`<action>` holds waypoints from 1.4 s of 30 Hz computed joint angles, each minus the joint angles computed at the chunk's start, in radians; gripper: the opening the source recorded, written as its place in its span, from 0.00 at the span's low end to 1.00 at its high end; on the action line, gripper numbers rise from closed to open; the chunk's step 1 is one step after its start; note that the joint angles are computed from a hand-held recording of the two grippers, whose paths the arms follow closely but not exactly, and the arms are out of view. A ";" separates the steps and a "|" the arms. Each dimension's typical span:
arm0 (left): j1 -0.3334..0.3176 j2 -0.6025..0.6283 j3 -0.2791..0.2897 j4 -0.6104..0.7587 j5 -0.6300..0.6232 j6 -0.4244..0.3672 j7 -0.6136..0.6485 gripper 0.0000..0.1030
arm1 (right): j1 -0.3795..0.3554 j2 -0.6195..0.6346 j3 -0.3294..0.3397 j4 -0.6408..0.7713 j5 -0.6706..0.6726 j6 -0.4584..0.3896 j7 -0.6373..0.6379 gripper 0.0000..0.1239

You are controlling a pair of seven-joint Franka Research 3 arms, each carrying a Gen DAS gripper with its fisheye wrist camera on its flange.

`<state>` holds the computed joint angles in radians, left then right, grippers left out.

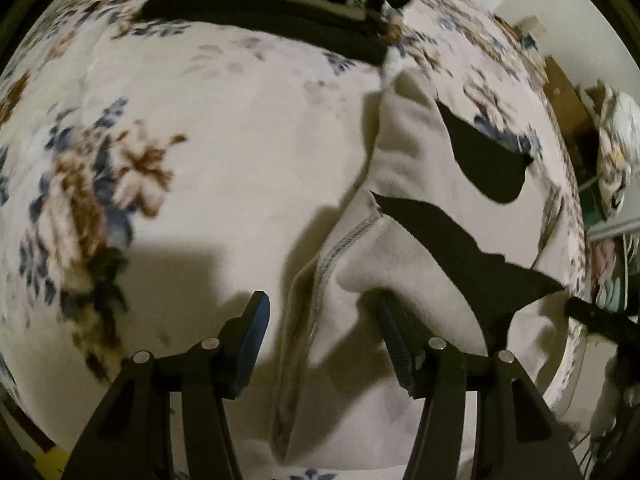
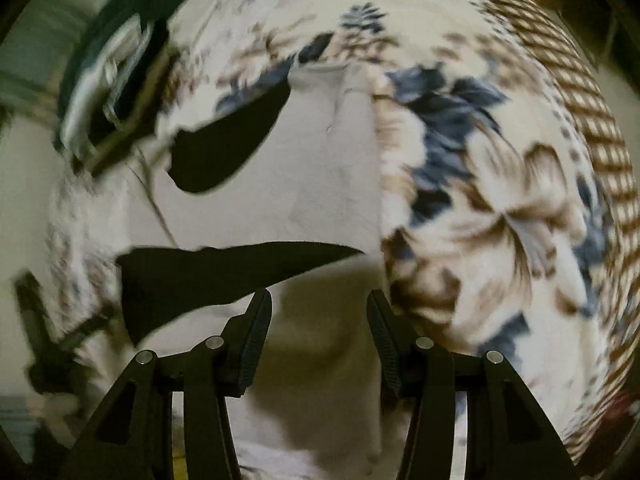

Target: Fold small clothes

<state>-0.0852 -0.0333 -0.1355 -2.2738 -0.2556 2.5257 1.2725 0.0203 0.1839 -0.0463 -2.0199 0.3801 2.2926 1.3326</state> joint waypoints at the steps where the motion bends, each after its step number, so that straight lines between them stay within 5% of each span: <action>1: -0.001 0.013 -0.001 0.013 0.008 -0.006 0.013 0.52 | 0.014 0.021 -0.002 0.015 -0.050 0.003 0.027 0.23; 2: 0.000 0.020 -0.002 0.018 0.011 -0.008 0.025 0.52 | 0.025 0.039 -0.006 0.026 -0.090 0.006 0.056 0.02; 3: 0.001 0.027 -0.002 0.026 0.012 -0.011 0.037 0.52 | 0.033 0.052 -0.013 0.033 -0.124 0.009 0.093 0.00; 10: 0.020 0.051 -0.005 0.057 -0.033 -0.012 0.108 0.52 | 0.008 0.023 -0.039 0.004 -0.127 0.128 0.247 0.00; 14: 0.027 0.045 -0.005 0.061 -0.053 -0.020 0.119 0.52 | -0.066 0.042 -0.010 0.062 0.064 0.028 0.120 0.01; 16: 0.030 0.029 -0.002 0.054 -0.048 -0.019 0.116 0.52 | -0.067 0.058 -0.010 0.097 0.057 -0.027 0.099 0.10; 18: 0.031 0.011 0.002 0.045 -0.023 -0.016 0.100 0.52 | -0.051 0.062 -0.006 0.109 0.021 -0.046 0.074 0.31; 22: 0.031 -0.010 0.010 0.034 0.026 -0.009 0.066 0.52 | -0.005 0.073 0.004 0.110 -0.076 -0.080 0.029 0.33; 25: 0.030 -0.002 0.013 0.037 0.048 -0.011 0.064 0.52 | 0.030 0.096 0.001 0.108 -0.153 -0.096 0.043 0.30; 26: 0.030 0.005 0.013 0.042 0.047 -0.015 0.066 0.52 | 0.042 0.090 -0.003 0.084 -0.176 -0.057 0.063 0.09; 27: 0.030 0.009 0.013 0.045 0.039 -0.016 0.075 0.52 | 0.048 0.088 -0.006 0.073 -0.187 -0.034 0.080 0.01; 35: 0.033 0.026 0.009 0.045 -0.018 0.001 0.120 0.52 | 0.052 0.009 -0.033 -0.022 -0.234 0.149 0.274 0.01; 42: 0.043 0.074 0.002 0.083 -0.107 0.001 0.173 0.52 | -0.014 0.057 -0.013 0.047 -0.084 0.029 0.233 0.07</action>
